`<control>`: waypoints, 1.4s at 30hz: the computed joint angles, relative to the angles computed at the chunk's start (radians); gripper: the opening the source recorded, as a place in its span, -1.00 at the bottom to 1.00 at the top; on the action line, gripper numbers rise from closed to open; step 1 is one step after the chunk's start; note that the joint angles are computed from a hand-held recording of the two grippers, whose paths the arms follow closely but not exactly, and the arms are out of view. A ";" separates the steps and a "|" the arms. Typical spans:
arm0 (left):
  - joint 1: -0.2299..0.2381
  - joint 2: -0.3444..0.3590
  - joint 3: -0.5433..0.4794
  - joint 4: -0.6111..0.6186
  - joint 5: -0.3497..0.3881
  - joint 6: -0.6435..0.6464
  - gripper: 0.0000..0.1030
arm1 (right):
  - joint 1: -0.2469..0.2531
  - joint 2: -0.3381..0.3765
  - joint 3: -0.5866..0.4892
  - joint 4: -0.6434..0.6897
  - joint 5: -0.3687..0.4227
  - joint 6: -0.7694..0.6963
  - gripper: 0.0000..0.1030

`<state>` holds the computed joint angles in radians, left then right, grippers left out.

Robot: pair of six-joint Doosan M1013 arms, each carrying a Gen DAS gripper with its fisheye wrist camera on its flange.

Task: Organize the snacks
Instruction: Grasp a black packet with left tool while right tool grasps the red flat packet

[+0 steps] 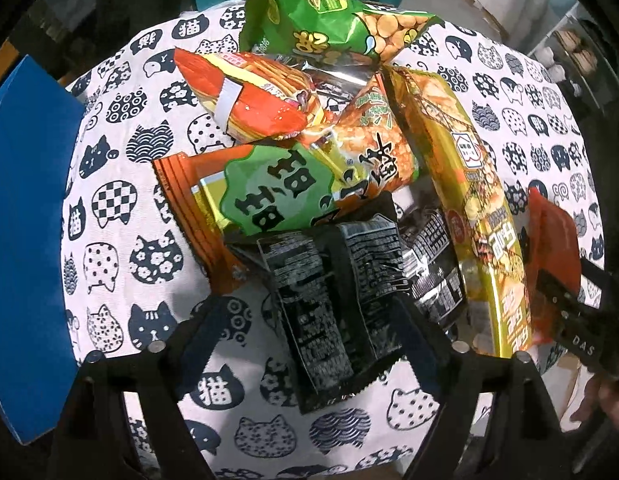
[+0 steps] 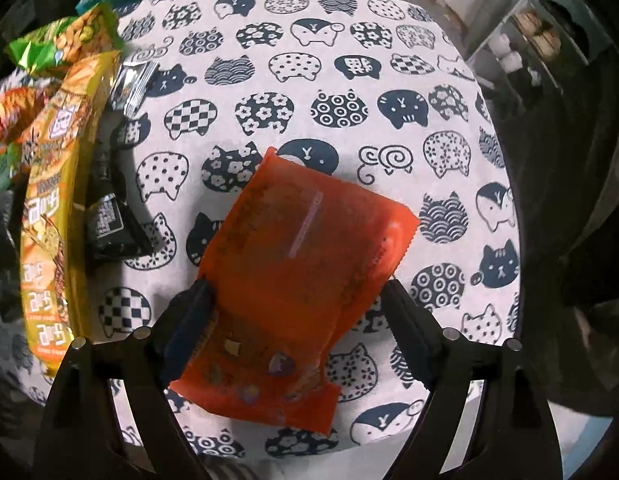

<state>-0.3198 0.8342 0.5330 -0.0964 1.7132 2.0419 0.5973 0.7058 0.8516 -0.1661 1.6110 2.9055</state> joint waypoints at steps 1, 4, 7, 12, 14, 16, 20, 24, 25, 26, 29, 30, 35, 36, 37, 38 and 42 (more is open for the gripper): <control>-0.002 0.001 0.000 -0.001 0.001 -0.005 0.69 | 0.001 -0.003 0.001 0.000 0.001 0.005 0.62; -0.009 0.017 -0.013 -0.007 0.012 -0.029 0.79 | -0.003 -0.011 0.025 0.004 -0.027 0.025 0.62; -0.009 0.029 -0.021 -0.031 0.024 -0.044 0.82 | -0.008 -0.013 0.036 0.009 -0.050 0.029 0.62; -0.006 0.058 -0.053 -0.073 0.063 -0.069 0.82 | -0.018 -0.023 0.059 0.018 -0.091 0.042 0.62; -0.005 0.064 -0.050 -0.083 0.057 -0.066 0.82 | -0.020 -0.026 0.067 0.020 -0.104 0.047 0.62; -0.002 0.090 -0.093 -0.093 0.099 -0.065 0.76 | -0.022 -0.029 0.080 0.027 -0.126 0.052 0.62; 0.000 0.091 -0.074 -0.127 0.131 -0.061 0.35 | -0.028 -0.032 0.101 0.027 -0.174 0.021 0.62; -0.001 0.075 -0.040 -0.119 0.100 -0.024 0.11 | -0.028 -0.027 0.094 0.025 -0.195 -0.014 0.39; -0.001 0.073 -0.034 -0.115 0.092 -0.009 0.11 | -0.027 -0.026 0.092 0.021 -0.201 -0.017 0.17; 0.004 0.064 -0.019 -0.119 0.090 0.004 0.11 | -0.028 -0.029 0.095 0.020 -0.214 -0.018 -0.05; 0.009 0.062 -0.015 -0.116 0.092 0.029 0.10 | -0.033 -0.051 0.128 0.032 -0.270 -0.009 -0.25; 0.010 0.060 -0.012 -0.111 0.088 0.043 0.10 | -0.034 -0.053 0.128 0.031 -0.271 -0.009 -0.26; 0.013 0.040 0.009 -0.075 0.035 0.113 0.10 | -0.026 -0.045 0.100 0.006 -0.232 -0.020 -0.38; 0.010 0.038 0.002 -0.072 0.033 0.119 0.10 | -0.028 -0.049 0.099 -0.001 -0.221 -0.029 -0.38; 0.011 0.037 -0.002 -0.070 0.026 0.128 0.10 | -0.029 -0.049 0.090 -0.008 -0.211 -0.038 -0.39; 0.012 0.034 -0.001 -0.070 0.015 0.140 0.10 | -0.031 -0.051 0.088 -0.014 -0.210 -0.044 -0.39; 0.018 0.038 -0.031 -0.071 0.018 0.180 0.10 | -0.022 -0.038 0.040 -0.041 -0.172 -0.059 -0.40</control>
<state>-0.3019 0.8723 0.5024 -0.1672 1.7309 2.2220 0.5755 0.6676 0.8920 -0.2071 1.4388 2.8467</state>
